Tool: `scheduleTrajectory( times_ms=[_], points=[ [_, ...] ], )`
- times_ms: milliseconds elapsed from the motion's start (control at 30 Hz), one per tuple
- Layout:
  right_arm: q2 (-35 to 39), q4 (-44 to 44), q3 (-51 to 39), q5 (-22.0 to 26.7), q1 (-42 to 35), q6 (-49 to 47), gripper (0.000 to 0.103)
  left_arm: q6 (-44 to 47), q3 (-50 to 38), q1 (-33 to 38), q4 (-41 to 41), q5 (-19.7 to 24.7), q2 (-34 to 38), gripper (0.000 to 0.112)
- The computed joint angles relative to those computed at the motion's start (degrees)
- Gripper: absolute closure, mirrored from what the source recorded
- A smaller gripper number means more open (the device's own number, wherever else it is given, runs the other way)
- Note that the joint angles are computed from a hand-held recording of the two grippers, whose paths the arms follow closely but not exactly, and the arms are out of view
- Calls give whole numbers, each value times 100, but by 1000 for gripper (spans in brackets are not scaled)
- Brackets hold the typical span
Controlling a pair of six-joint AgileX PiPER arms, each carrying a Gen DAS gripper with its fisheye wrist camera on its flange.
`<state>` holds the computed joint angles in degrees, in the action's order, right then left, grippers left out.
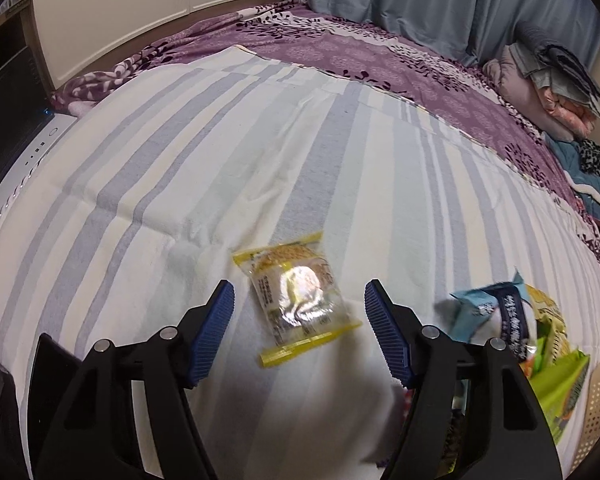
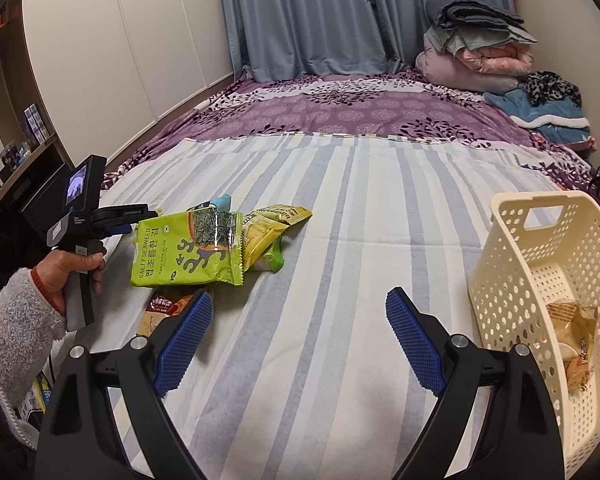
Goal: Organize snacks
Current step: 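Grasp the small yellow-wrapped cake with the left tool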
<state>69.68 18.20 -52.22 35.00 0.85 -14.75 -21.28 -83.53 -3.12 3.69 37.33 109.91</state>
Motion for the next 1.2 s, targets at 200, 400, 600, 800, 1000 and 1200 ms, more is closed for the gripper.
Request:
scheduleTrajectory(
  times_ms=[200,400,600,800,1000,1200],
  points=[
    [346,-46,-237,-100,286,-26,15,-128,-188,-17,317,23,284,54],
    [804,178,-509,-303,619,-348,15,263,-50,88,29,-102,176,71],
    [1437,812,-1063,-376,922,-1184,15,664,182,197,-312,-143,-88,72],
    [2669,1936,-2463,173,1017,-2370,15,959,509,242,-569,-191,-507,72],
    [4073,1970,-4095,1058,1106,-2466,15,1112,736,255,-652,-160,-899,72],
    [4374,2372,-4188,1956,847,-2749,15,1268,800,290,-792,-101,-1084,72]
  ],
)
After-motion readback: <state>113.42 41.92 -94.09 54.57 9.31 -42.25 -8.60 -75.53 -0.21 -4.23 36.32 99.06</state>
